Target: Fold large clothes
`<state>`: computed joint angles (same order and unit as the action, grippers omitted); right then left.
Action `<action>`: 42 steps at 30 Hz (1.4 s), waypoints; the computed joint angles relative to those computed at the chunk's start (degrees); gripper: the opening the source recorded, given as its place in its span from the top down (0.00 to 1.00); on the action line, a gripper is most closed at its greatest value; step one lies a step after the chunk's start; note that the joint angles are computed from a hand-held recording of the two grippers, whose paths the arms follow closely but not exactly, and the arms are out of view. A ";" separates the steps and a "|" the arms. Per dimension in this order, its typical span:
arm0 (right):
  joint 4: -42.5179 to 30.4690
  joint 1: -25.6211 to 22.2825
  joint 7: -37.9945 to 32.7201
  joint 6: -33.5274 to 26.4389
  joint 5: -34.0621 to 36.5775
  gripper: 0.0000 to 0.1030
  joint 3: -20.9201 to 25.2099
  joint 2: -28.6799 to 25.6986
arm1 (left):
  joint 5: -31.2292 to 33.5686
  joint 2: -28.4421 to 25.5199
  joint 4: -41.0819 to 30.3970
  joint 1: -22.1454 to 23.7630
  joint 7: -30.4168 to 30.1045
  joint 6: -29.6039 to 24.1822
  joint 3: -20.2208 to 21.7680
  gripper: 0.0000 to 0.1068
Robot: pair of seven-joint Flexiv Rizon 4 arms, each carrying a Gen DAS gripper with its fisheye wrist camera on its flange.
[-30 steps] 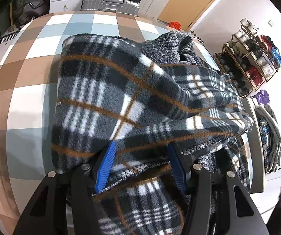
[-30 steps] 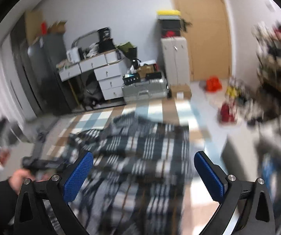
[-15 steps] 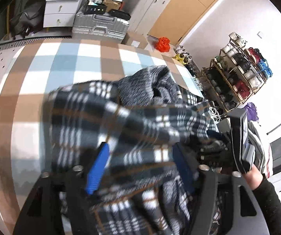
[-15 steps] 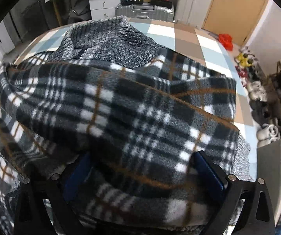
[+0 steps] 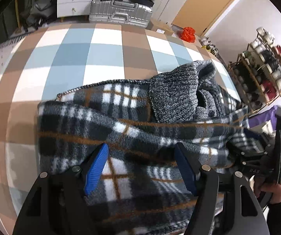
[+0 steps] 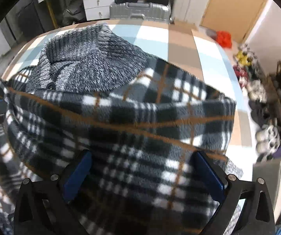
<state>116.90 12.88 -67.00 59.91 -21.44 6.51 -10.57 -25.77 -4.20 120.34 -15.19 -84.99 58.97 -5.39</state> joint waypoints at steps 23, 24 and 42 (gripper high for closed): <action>14.37 -0.41 -0.04 8.25 4.56 0.00 3.86 15.41 | 2.97 14.54 11.90 -2.81 -2.69 -2.49 1.51 0.39; 15.56 -0.05 -1.85 9.61 7.90 0.00 3.98 17.29 | 2.28 15.76 12.35 -3.21 -2.63 -3.11 1.98 0.38; 33.02 19.49 -4.42 19.70 41.25 0.00 6.05 47.84 | 10.20 32.07 16.06 -2.00 -17.10 -9.95 0.31 0.21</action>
<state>149.93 32.37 -71.42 79.61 19.81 12.56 37.27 -15.56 27.87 136.41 -17.19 -102.09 49.02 -5.09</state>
